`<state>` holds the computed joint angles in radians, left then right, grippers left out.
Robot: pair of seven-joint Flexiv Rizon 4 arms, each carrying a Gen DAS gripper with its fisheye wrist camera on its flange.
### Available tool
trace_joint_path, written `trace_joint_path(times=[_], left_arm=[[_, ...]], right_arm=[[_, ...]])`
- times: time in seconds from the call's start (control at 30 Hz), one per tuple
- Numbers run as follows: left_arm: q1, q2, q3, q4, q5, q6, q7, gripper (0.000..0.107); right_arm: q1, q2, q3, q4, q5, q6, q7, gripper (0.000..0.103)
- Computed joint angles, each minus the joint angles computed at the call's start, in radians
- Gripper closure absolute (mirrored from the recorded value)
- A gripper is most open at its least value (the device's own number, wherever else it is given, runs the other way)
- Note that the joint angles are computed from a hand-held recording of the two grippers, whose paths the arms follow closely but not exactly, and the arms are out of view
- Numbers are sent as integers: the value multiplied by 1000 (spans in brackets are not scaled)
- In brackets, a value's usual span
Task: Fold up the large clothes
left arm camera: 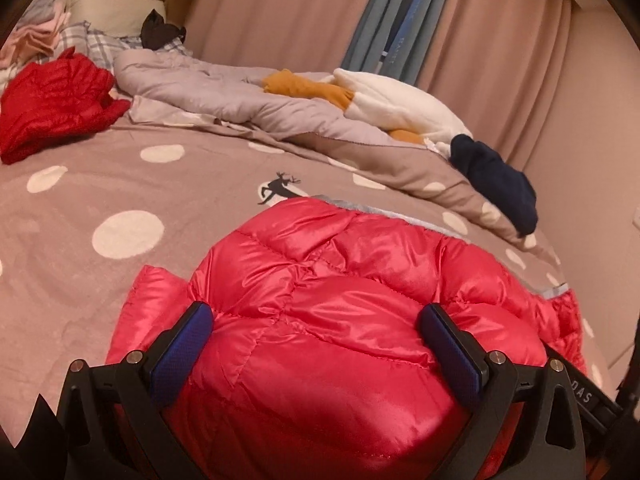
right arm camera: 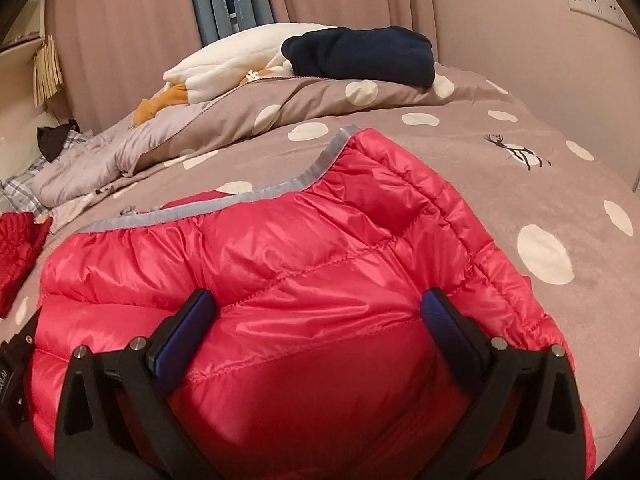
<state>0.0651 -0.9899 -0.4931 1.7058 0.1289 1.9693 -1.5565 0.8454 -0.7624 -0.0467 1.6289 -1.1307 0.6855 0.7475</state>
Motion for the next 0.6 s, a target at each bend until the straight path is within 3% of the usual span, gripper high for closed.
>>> trace_joint_path(times=[0.17, 0.6], left_arm=[[-90, 18, 98, -17, -55, 7, 5, 5], [-112, 9, 110, -46, -99, -39, 30, 5]], right_arm=[[-7, -23, -5, -15, 2, 10, -21, 0], [-3, -59, -14, -67, 79, -8, -118, 0]])
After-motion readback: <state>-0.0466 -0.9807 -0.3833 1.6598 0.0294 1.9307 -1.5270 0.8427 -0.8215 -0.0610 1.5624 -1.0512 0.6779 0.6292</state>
